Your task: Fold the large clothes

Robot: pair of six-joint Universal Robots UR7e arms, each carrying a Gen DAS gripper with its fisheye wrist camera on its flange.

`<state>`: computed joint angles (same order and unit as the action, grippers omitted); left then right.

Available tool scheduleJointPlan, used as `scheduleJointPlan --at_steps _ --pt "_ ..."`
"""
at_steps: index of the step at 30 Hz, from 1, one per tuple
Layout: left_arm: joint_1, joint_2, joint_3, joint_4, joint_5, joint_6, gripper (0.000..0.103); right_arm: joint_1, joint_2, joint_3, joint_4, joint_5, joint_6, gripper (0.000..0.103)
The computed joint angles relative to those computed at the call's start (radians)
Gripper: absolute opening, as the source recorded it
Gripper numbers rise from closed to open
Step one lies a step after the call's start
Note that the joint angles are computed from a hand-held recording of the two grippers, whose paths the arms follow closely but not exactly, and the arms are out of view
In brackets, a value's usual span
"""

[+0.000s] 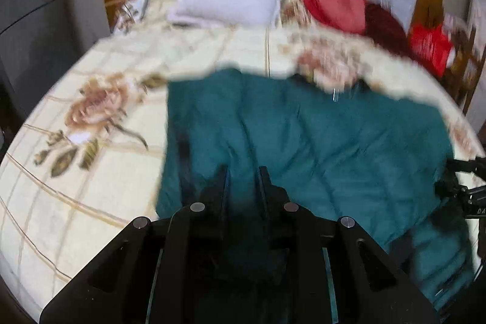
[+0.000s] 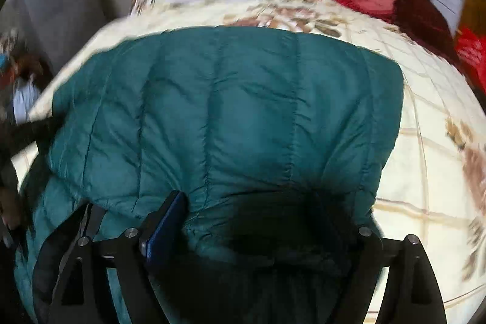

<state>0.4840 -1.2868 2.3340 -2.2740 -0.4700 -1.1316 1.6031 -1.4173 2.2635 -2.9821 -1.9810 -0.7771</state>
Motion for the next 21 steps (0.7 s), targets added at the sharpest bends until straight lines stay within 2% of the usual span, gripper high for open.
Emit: scheduleJointPlan --at_steps 1,3,4,5,7,8,11,12,13,16,21 --pt "-0.005 -0.002 -0.004 -0.035 0.038 0.027 0.018 0.011 -0.019 0.005 -0.027 0.027 -0.003 0.082" --pt "0.018 0.03 -0.036 -0.089 0.059 0.1 0.018 0.024 -0.05 -0.008 -0.068 0.12 0.024 0.083" --pt "0.052 0.061 -0.065 -0.131 0.033 0.158 0.018 0.029 -0.049 -0.026 -0.073 0.16 0.068 0.084" --pt "0.076 0.076 -0.084 -0.137 0.009 0.176 0.018 0.039 -0.026 -0.058 -0.065 0.166 0.113 0.086" --pt "0.143 0.117 -0.127 -0.115 -0.056 0.178 0.018 0.06 0.054 -0.117 -0.073 0.106 0.151 0.087" --pt "0.157 0.131 -0.128 -0.131 -0.064 0.186 0.019 0.062 0.097 -0.141 -0.072 0.063 0.154 0.087" --pt "0.168 0.18 -0.101 -0.247 -0.016 0.263 0.02 0.032 0.213 -0.193 -0.011 -0.081 0.179 0.088" --pt "0.169 0.191 -0.097 -0.27 -0.005 0.281 0.02 0.014 0.231 -0.19 -0.046 -0.073 0.155 0.094" --pt "0.174 0.206 -0.09 -0.321 0.005 0.314 0.02 -0.012 0.234 -0.17 -0.12 -0.024 0.124 0.099" --pt "0.196 0.236 -0.103 -0.391 0.02 0.372 0.02 -0.045 0.258 -0.147 -0.243 0.038 0.095 0.103" --pt "0.222 0.268 -0.147 -0.397 0.039 0.409 0.02 -0.028 0.304 -0.183 -0.276 0.008 0.077 0.103"
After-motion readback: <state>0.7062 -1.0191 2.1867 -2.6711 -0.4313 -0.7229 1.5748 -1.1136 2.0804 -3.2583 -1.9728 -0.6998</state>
